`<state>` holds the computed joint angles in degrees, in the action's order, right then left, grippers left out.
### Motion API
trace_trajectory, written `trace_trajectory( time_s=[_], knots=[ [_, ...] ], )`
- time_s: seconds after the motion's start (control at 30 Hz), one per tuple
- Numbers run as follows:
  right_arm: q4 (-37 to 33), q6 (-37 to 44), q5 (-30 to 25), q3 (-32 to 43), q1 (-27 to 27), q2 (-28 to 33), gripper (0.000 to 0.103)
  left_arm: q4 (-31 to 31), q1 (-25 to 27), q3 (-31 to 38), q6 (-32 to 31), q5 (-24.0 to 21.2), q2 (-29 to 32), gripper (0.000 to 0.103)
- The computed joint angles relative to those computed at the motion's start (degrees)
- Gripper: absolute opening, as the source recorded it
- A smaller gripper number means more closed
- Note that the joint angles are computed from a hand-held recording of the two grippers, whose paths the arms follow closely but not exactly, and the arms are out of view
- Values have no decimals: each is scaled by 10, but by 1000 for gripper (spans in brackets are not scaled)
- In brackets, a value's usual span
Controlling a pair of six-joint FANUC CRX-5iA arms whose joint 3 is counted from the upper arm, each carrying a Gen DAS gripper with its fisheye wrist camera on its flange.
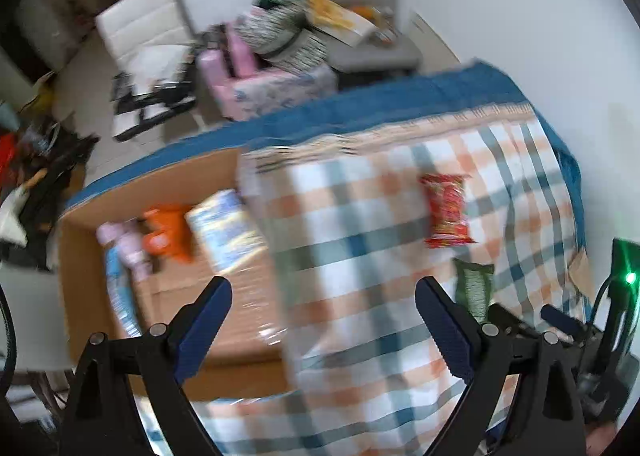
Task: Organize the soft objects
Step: 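Grasp the red snack bag with the left tool while the right tool grasps the green bag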
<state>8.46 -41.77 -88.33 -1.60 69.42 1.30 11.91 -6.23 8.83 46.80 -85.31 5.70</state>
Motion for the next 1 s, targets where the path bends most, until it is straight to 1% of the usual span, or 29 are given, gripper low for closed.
trace_trajectory(
  time_s=[0.13, 0.23, 0.33, 0.4, 0.43, 0.53, 0.6, 0.63, 0.7, 0.77, 0.8, 0.83, 0.87, 0.9, 0.93, 1.0],
  knots=[
    [-11, -66, 71, -111, 13, -66, 101, -28, -86, 21, 39, -11, 50, 94],
    [-10, -103, 125, -170, 18, -96, 100, -57, -142, 54, 66, -26, 99, 94],
    [-2, -134, 182, -217, 20, -117, 93, -80, -184, 86, 87, -44, 147, 94],
    [9, -156, 219, -247, 23, -130, 88, -84, -201, 102, 92, -59, 174, 94],
    [12, -163, 232, -259, 23, -136, 87, -85, -210, 110, 100, -64, 188, 94],
    [19, -179, 265, -281, 22, -141, 83, -83, -229, 125, 119, -73, 219, 94],
    [19, -179, 277, -286, 18, -141, 78, -81, -239, 131, 126, -79, 235, 94],
    [21, -181, 290, -293, 16, -142, 77, -83, -246, 133, 129, -80, 242, 94],
    [14, -174, 305, -297, 9, -140, 69, -91, -258, 137, 134, -79, 254, 94],
    [17, -178, 325, -308, 6, -144, 66, -105, -269, 137, 141, -70, 260, 93],
    [18, -177, 334, -311, 3, -143, 61, -112, -273, 137, 142, -65, 262, 90],
    [19, -177, 341, -314, 1, -144, 59, -118, -276, 136, 141, -61, 263, 77],
    [16, -171, 345, -312, -3, -142, 55, -122, -277, 135, 140, -60, 264, 59],
    [7, -156, 343, -307, -9, -139, 53, -125, -277, 135, 139, -61, 266, 55],
    [2, -146, 345, -303, -13, -135, 52, -119, -274, 131, 136, -62, 267, 49],
    [-11, -127, 347, -297, -19, -129, 50, -117, -269, 119, 127, -53, 258, 46]
  ],
)
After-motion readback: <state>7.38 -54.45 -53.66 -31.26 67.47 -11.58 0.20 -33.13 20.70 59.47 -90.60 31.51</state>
